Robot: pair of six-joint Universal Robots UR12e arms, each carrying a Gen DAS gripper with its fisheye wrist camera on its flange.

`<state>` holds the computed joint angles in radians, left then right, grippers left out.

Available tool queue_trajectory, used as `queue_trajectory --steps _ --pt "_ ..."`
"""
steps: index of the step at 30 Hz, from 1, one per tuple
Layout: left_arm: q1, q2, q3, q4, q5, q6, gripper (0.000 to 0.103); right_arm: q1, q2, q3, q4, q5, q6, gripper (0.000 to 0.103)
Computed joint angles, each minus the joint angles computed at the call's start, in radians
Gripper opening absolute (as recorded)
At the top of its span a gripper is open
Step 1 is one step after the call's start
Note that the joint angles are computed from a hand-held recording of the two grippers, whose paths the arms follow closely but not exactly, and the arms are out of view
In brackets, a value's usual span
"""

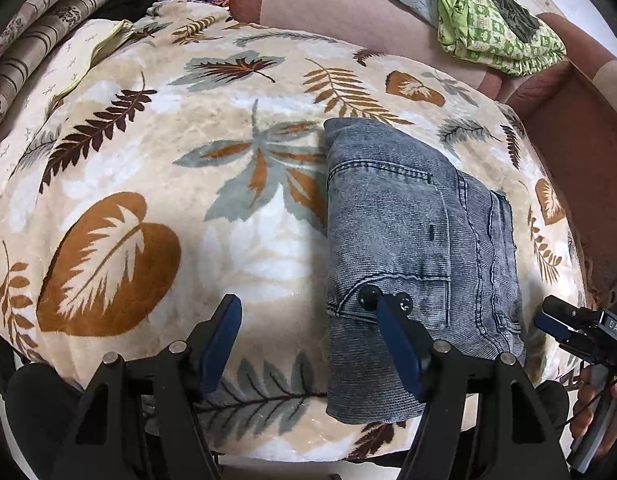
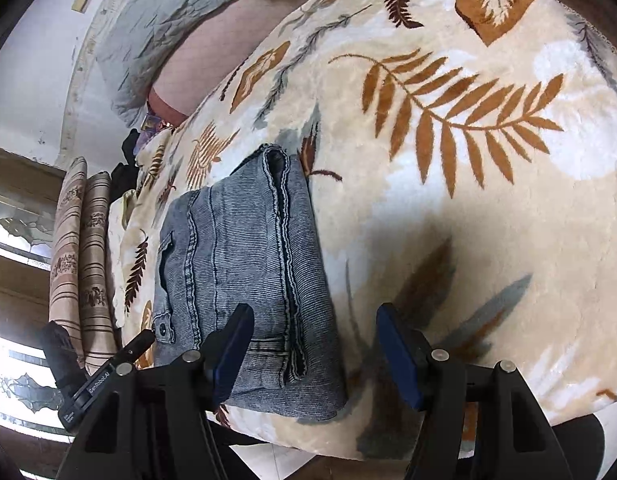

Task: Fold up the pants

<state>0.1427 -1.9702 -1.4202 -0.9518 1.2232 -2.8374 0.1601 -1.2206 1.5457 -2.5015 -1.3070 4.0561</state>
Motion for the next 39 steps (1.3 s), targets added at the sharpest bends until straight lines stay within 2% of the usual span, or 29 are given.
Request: queue_trajectory --steps 5,11,20,24,32,33,34,35,36,38,39 --pt "0.001 -0.003 0.004 0.003 -0.005 0.004 0.073 0.002 0.007 -0.014 0.016 -0.001 -0.007 0.067" --pt "0.009 -0.011 0.017 -0.016 -0.033 -0.028 0.073 -0.001 0.020 -0.040 0.018 0.007 -0.027 0.067" --pt "-0.008 -0.013 0.017 -0.016 -0.009 -0.008 0.073 0.000 0.058 -0.091 0.030 0.027 -0.041 0.067" --pt "-0.010 -0.013 0.014 -0.015 -0.004 -0.001 0.073 0.009 0.069 -0.125 -0.003 0.037 -0.056 0.067" --pt "-0.009 -0.009 0.005 -0.010 -0.001 0.008 0.075 0.008 0.189 -0.284 -0.110 0.151 -0.071 0.067" --pt "-0.008 -0.009 0.005 -0.012 -0.001 0.011 0.075 0.008 0.206 -0.302 -0.090 0.147 -0.078 0.069" --pt "-0.008 -0.008 0.005 -0.014 -0.002 0.012 0.075 0.010 0.220 -0.323 -0.028 0.111 -0.100 0.074" --pt "-0.008 -0.008 0.004 -0.016 -0.001 0.014 0.075 0.012 0.236 -0.328 0.058 0.062 -0.094 0.076" --pt "-0.008 -0.007 0.004 -0.020 -0.004 0.021 0.075 0.011 0.246 -0.329 0.102 0.054 -0.062 0.075" --pt "-0.010 -0.002 0.000 -0.020 -0.001 0.038 0.075 0.008 0.227 -0.315 0.090 0.044 -0.033 0.075" --pt "-0.011 0.000 -0.006 -0.007 0.002 0.043 0.076 0.017 0.218 -0.319 0.118 0.014 -0.044 0.075"
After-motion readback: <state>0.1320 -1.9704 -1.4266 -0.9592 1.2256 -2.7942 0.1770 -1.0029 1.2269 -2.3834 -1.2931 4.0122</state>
